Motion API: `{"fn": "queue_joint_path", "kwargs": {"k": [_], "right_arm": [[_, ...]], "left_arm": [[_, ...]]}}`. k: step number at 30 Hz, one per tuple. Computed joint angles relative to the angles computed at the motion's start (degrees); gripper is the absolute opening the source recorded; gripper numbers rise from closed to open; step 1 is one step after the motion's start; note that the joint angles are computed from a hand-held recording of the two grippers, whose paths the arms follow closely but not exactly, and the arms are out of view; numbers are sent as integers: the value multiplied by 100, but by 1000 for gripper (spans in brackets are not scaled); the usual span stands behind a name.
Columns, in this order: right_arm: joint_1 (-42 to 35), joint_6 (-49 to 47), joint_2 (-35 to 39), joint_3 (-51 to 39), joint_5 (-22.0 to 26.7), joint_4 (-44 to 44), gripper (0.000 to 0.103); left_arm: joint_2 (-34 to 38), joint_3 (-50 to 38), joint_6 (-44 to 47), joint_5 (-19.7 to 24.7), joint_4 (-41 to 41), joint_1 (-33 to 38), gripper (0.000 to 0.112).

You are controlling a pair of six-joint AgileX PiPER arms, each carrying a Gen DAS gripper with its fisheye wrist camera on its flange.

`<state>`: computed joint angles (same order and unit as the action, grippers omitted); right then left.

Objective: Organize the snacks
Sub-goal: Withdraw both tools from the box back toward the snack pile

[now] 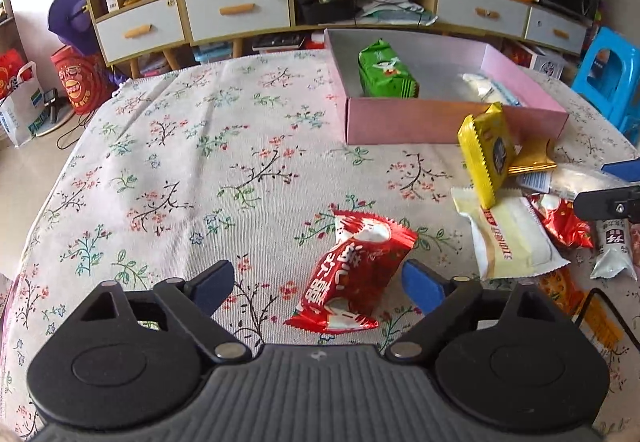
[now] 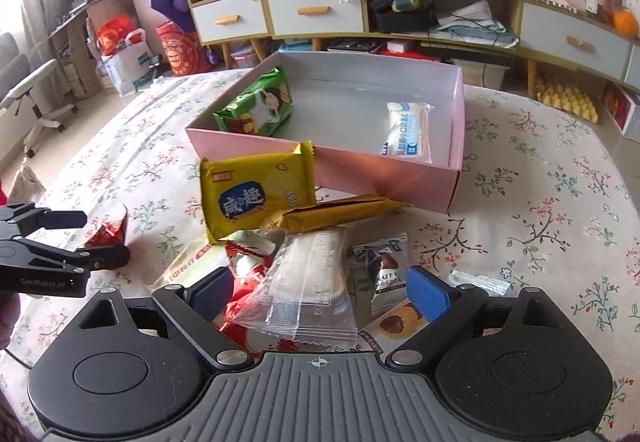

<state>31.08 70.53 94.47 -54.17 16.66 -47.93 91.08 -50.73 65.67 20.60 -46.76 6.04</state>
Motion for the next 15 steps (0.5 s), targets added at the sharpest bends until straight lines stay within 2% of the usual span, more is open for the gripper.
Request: {"fn": "queue_joint_path", "kwargs": {"k": [5, 11, 15], "right_arm": [[47, 305, 88, -44, 152, -331, 95], [178, 391, 192, -141, 406, -569, 95], [162, 118, 249, -225, 410, -263, 95]], "left_arm": [[121, -160, -462, 307, 412, 70, 71], [53, -154, -383, 534, 292, 162, 61], [74, -239, -402, 808, 272, 235, 60]]}}
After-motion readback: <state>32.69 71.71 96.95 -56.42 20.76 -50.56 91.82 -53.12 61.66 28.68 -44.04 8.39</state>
